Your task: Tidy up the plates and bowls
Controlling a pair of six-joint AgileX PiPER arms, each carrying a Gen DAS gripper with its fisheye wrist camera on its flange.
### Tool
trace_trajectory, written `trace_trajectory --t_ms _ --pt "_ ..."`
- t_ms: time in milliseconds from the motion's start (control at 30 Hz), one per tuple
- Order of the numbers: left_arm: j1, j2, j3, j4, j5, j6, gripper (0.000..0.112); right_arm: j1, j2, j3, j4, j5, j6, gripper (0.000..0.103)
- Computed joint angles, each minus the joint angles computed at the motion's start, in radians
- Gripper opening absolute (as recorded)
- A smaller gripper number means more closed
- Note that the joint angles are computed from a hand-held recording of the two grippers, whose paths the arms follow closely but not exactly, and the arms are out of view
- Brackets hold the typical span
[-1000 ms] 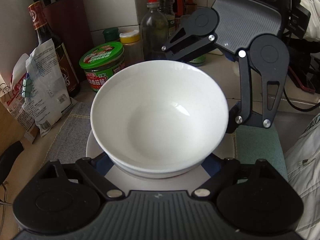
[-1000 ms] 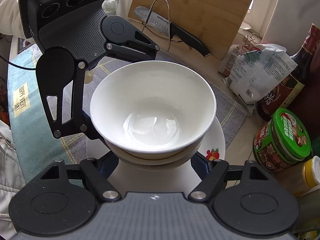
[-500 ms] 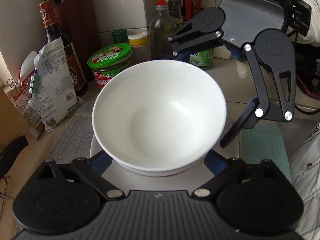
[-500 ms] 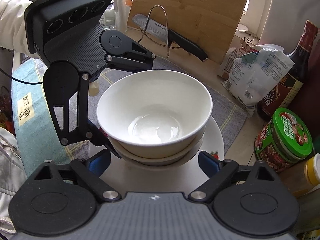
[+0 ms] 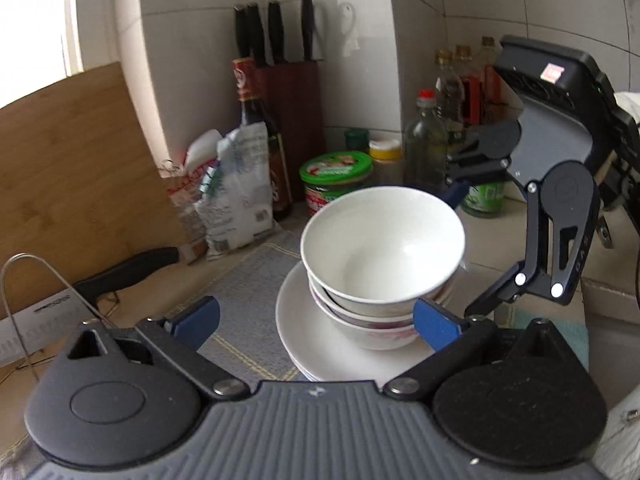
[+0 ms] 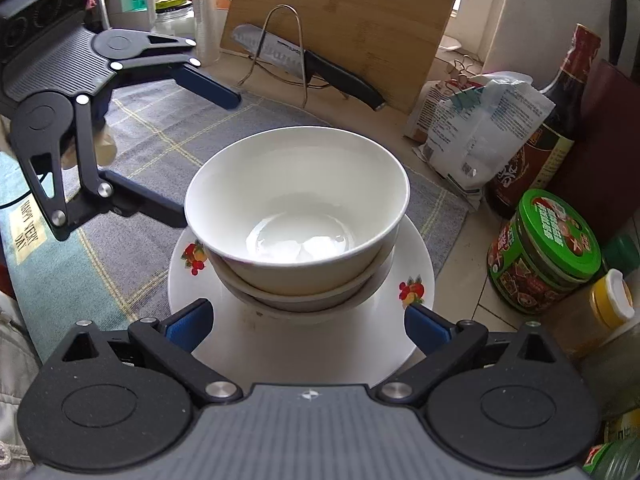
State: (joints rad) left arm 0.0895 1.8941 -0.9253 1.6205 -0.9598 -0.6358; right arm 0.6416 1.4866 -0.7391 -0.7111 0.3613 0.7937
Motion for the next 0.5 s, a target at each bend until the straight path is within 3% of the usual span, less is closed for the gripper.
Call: trace_trajectory --t_ms 167,333,500 --pt "0.080 -0.001 0.032 -0.008 -0.078 -0.011 0.102 0.149 0.046 -0.084 -0.085 0.221 0.336 0.103" --pt "0.093 -0.080 0.111 -0.018 0.025 -0.094 0.102 0.326 0.148 -0.224 -0.043 0.509 0.662 0.103" --pt "0.159 -0.163 0.142 0.081 0.027 -0.298 0.102 0.471 0.253 -0.367 0.014 0.741 0.969 0.103"
